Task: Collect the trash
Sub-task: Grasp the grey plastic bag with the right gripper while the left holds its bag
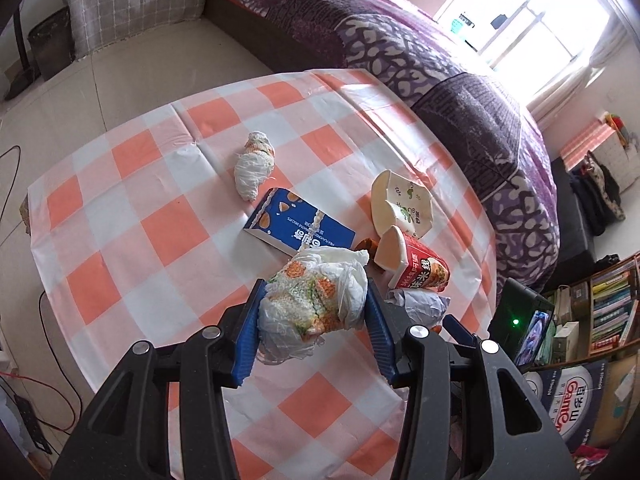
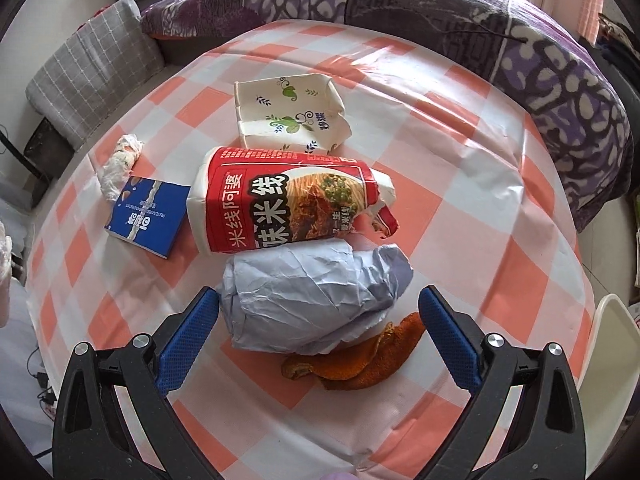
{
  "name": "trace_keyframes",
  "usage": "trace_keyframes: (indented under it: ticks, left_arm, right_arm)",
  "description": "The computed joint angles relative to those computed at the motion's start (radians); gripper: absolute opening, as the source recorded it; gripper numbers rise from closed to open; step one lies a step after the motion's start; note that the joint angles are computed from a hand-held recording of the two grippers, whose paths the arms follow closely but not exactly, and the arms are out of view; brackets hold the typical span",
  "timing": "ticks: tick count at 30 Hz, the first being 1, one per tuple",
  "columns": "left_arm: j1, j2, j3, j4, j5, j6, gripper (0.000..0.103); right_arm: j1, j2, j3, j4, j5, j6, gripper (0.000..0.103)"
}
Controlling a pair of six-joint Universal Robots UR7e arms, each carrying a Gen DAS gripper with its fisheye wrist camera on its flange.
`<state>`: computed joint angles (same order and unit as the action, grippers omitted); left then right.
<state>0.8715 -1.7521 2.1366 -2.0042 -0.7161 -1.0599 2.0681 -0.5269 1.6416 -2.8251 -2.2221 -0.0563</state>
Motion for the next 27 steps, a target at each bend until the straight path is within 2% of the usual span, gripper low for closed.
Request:
trace_keyframes:
  ticks: [2,3,6,11,18,27]
  left_arm:
    - [0.005,0.0,-0.001,0.003,-0.001,-0.003,0.047]
    - [0.008,0.0,-0.002,0.004,-0.001,-0.004,0.047]
    - [0.009,-0.006,0.001,0.005,0.005,-0.01,0.047]
    - [-0.001,-0.009,0.007,0.0,0.028,-0.019,0.047]
    - [-0.044,0.0,0.01,0.033,0.104,-0.041,0.047]
    - [-0.117,0.067,0.004,0.164,0.249,-0.126,0.047]
  right_arm:
    - [0.0,0.005,0.0,-0.017,0.005,-0.023,0.091]
    - [0.0,0.009,-0.004,-0.016,0.011,-0.028,0.079]
    - [0.002,0.0,0.001,-0.033,0.036,-0.038,0.076]
    - [0.011,-0.04,0.03,-0.08,0.084,-0.017,0.075]
    - [0.021,-0.101,0.069,-0.158,0.125,0.011,0.075]
    - [0.035,-0.157,0.127,-0.272,0.073,0.016,0.075]
